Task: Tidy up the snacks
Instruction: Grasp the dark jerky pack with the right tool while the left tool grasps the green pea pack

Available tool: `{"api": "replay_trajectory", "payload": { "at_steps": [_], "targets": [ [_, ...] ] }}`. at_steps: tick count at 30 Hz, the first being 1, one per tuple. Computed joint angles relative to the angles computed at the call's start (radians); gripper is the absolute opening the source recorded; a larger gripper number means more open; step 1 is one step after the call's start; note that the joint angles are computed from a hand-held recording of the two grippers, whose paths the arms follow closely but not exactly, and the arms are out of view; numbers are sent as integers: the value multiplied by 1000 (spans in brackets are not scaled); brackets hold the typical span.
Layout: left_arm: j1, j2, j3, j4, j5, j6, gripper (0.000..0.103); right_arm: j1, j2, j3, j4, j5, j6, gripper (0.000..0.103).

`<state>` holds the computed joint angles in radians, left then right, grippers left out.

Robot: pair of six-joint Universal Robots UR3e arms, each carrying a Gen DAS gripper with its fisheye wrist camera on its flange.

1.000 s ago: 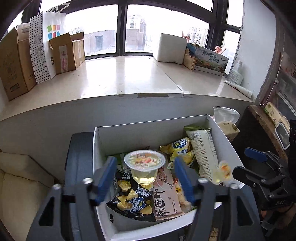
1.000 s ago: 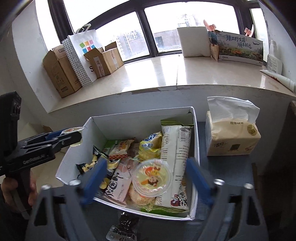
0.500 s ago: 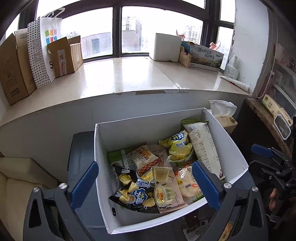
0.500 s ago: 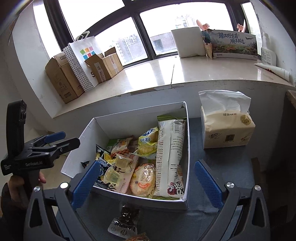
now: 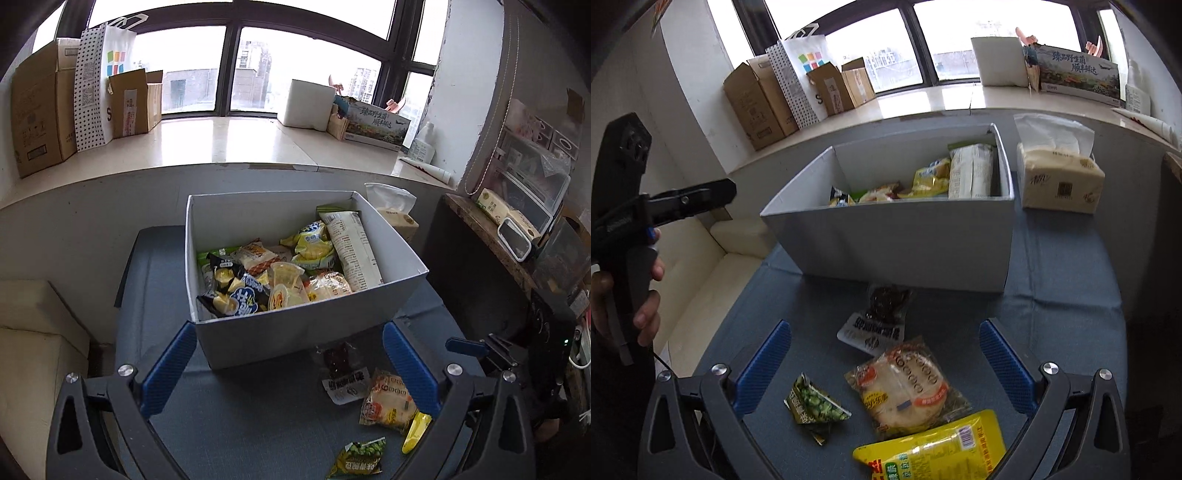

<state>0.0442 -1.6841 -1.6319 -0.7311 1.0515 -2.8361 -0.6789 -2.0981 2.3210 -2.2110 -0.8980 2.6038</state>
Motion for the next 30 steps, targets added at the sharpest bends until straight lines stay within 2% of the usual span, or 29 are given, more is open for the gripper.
{"api": "replay_trajectory", "payload": {
  "at_steps": [4,7,11,14,18,20,21,23,25,28,30],
  "targets": [
    [58,105,-145,-1,-39,31,103,192,171,6,-215,-122,95,103],
    [93,160,-219,3,-43,56,103,330,342,-46,-372,-232,212,103],
    [145,218,-289,-17,-66,91,103,460,569,-173,-487,-358,332,103],
    [172,242,-318,-33,-71,120,103,535,681,-258,-509,-477,400,103],
    [185,243,-347,-32,-67,135,103,574,766,-335,-480,-550,435,103],
    [188,237,-353,-35,-76,140,103,580,783,-344,-480,-553,433,103],
    [190,235,-356,-35,-79,141,103,582,793,-349,-481,-551,428,99],
    [188,228,-361,-30,-79,144,103,615,824,-386,-475,-614,415,87],
    [180,224,-370,-15,-68,137,103,617,819,-391,-475,-612,416,69],
    [177,219,-377,-11,-68,135,103,606,803,-375,-482,-583,410,65],
    [174,222,-386,-5,-60,136,103,571,779,-346,-487,-516,394,64]
  ]
}}
